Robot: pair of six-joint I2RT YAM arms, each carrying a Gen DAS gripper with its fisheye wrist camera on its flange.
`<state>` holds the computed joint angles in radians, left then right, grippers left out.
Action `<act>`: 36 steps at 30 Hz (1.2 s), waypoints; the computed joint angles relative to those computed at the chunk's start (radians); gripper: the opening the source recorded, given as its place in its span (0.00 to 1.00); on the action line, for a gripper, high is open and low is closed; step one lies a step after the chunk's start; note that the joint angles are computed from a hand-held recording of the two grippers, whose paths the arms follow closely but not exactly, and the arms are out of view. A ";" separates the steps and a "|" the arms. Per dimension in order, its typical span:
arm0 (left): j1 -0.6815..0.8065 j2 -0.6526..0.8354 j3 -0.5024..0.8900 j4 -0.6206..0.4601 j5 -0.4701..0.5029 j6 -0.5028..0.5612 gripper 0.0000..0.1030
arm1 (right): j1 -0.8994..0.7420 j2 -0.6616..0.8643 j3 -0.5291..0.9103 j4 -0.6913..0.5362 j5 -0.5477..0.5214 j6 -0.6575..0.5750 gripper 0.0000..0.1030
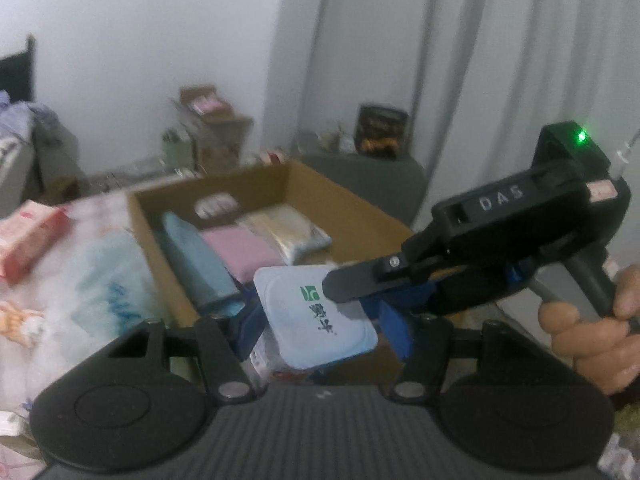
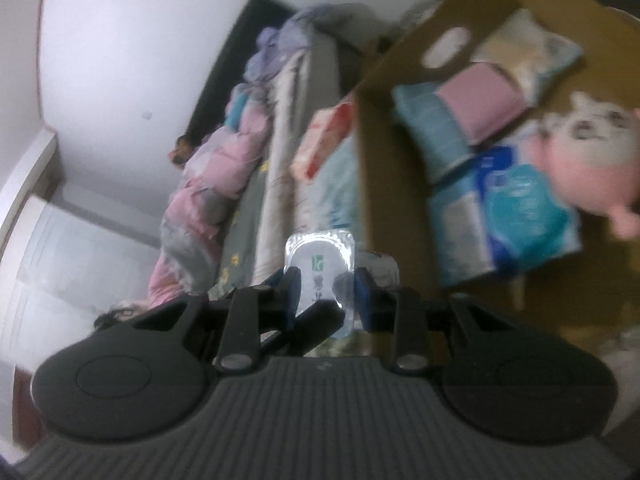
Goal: Organize soft objects
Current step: 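Carry the yogurt cup into the cardboard box with the right gripper, then lower the yogurt cup into the box and open the right gripper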
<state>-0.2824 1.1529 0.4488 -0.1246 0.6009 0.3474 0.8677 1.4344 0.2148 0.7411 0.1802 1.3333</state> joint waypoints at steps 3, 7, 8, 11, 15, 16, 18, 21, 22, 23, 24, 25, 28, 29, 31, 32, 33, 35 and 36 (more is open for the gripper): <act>-0.014 0.102 0.057 -0.070 -0.006 0.030 0.60 | -0.067 0.094 -0.064 0.145 -0.087 0.018 0.29; 0.025 0.181 0.106 -0.174 0.025 0.088 0.61 | -0.144 0.204 -0.053 0.164 -0.218 0.000 0.30; 0.041 0.170 0.092 -0.168 0.035 0.099 0.61 | -0.164 0.226 -0.043 0.152 -0.251 -0.003 0.31; 0.079 0.125 0.073 -0.179 0.053 0.136 0.63 | -0.225 0.287 -0.029 0.161 -0.341 -0.039 0.31; 0.136 0.102 0.076 -0.194 0.079 0.145 0.63 | -0.231 0.206 0.024 -0.053 -0.307 -0.116 0.36; 0.138 0.100 0.082 -0.190 0.078 0.131 0.63 | -0.239 0.207 0.032 -0.073 -0.306 -0.130 0.36; 0.199 0.088 0.079 -0.206 0.102 0.154 0.63 | -0.256 0.207 0.055 -0.131 -0.312 -0.152 0.36; 0.294 0.063 0.069 -0.224 0.134 0.194 0.66 | -0.275 0.192 0.102 -0.276 -0.323 -0.197 0.36; 0.327 0.054 0.066 -0.230 0.145 0.209 0.67 | -0.282 0.185 0.122 -0.334 -0.323 -0.214 0.36; 0.365 0.047 0.063 -0.240 0.159 0.227 0.67 | -0.289 0.179 0.137 -0.378 -0.322 -0.231 0.36; 0.401 0.046 0.062 -0.245 0.171 0.244 0.68 | -0.298 0.184 0.155 -0.411 -0.324 -0.246 0.35; 0.436 0.050 0.060 -0.246 0.182 0.260 0.68 | -0.307 0.184 0.174 -0.453 -0.324 -0.262 0.36; 0.526 0.073 0.059 -0.248 0.201 0.299 0.68 | -0.332 0.212 0.232 -0.559 -0.332 -0.298 0.38; 0.556 0.081 0.061 -0.255 0.204 0.315 0.68 | -0.341 0.228 0.246 -0.577 -0.343 -0.305 0.38; 0.602 0.106 0.066 -0.266 0.208 0.351 0.68 | -0.357 0.249 0.256 -0.591 -0.366 -0.312 0.38; 0.624 0.124 0.068 -0.265 0.206 0.366 0.68 | -0.364 0.263 0.259 -0.587 -0.386 -0.309 0.39; 0.639 0.139 0.068 -0.261 0.203 0.375 0.68 | -0.372 0.282 0.259 -0.571 -0.417 -0.301 0.39; 0.668 0.178 0.076 -0.261 0.197 0.394 0.68 | -0.373 0.326 0.258 -0.518 -0.470 -0.268 0.39; 0.684 0.197 0.080 -0.262 0.197 0.404 0.68 | -0.360 0.347 0.267 -0.499 -0.477 -0.254 0.43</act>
<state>0.4018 1.3503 0.5287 -0.3866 0.7980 0.7517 0.5072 1.7814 0.4813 0.2418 -0.2970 1.0792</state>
